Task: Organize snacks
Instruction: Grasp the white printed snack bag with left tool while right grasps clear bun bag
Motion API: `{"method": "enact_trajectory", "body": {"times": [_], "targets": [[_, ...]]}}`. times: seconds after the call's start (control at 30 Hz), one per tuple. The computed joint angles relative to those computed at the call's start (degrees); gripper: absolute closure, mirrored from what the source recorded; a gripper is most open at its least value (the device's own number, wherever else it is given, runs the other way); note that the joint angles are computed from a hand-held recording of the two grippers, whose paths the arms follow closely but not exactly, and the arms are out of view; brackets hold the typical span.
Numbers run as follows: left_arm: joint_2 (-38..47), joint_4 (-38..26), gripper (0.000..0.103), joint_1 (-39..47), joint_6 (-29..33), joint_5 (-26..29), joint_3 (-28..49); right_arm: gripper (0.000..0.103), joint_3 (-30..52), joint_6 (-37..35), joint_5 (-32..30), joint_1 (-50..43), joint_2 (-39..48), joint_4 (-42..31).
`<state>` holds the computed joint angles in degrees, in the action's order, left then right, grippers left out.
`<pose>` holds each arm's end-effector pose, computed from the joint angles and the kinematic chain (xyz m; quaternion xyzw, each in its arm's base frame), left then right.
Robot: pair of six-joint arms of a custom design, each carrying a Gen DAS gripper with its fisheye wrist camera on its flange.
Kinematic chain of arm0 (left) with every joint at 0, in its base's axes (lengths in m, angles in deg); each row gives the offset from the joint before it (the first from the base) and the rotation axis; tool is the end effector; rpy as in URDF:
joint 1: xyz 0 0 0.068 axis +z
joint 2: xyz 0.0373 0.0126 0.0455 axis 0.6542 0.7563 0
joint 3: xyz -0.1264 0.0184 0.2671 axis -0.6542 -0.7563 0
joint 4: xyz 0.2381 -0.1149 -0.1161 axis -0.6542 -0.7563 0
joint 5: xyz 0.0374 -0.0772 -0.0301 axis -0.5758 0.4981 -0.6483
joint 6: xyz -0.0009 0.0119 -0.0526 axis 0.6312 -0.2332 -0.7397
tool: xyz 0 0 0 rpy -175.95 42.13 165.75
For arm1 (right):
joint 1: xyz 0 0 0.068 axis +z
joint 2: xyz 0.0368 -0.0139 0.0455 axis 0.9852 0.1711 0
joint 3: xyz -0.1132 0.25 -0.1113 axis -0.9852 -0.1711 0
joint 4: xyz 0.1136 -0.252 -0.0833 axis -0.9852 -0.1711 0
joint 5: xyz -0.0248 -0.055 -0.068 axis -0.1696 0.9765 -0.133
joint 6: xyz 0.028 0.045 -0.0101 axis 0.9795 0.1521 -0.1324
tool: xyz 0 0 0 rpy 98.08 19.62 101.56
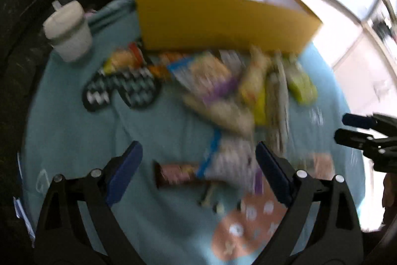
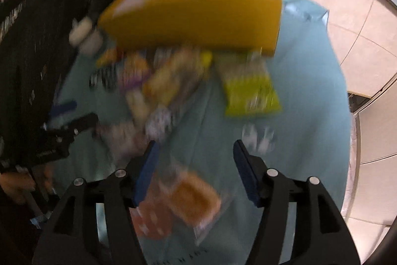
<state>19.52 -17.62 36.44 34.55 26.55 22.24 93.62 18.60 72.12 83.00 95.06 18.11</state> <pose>0.3134 -0.0321 0.1993 0.1842 0.9518 -0.0894 0.2282 0.2423 0.0185 0.1985 0.0123 0.9738 0.1038 0.2019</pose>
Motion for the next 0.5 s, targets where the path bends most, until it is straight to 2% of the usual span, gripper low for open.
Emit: {"method": "enact_trajectory", "body": {"times": [0.17, 0.4, 0.43, 0.5], "targets": [[-1.8, 3.4, 0.009, -3.3, 3.3, -1.6, -5.0, 0.040, -4.5, 0.0, 2.6, 4.7, -0.5, 1.3], [1.7, 7.6, 0.009, -7.2, 1.4, -3.9, -5.9, 0.037, -6.2, -0.8, 5.2, 8.8, 0.1, 3.8], [2.8, 8.1, 0.009, -7.8, 1.1, -4.7, -5.7, 0.033, -6.4, -1.1, 5.5, 8.8, 0.3, 4.4], [5.7, 9.5, 0.009, -8.4, 0.3, -6.2, -5.3, 0.013, -6.3, -1.3, 9.0, 10.0, 2.6, 5.5]]}}
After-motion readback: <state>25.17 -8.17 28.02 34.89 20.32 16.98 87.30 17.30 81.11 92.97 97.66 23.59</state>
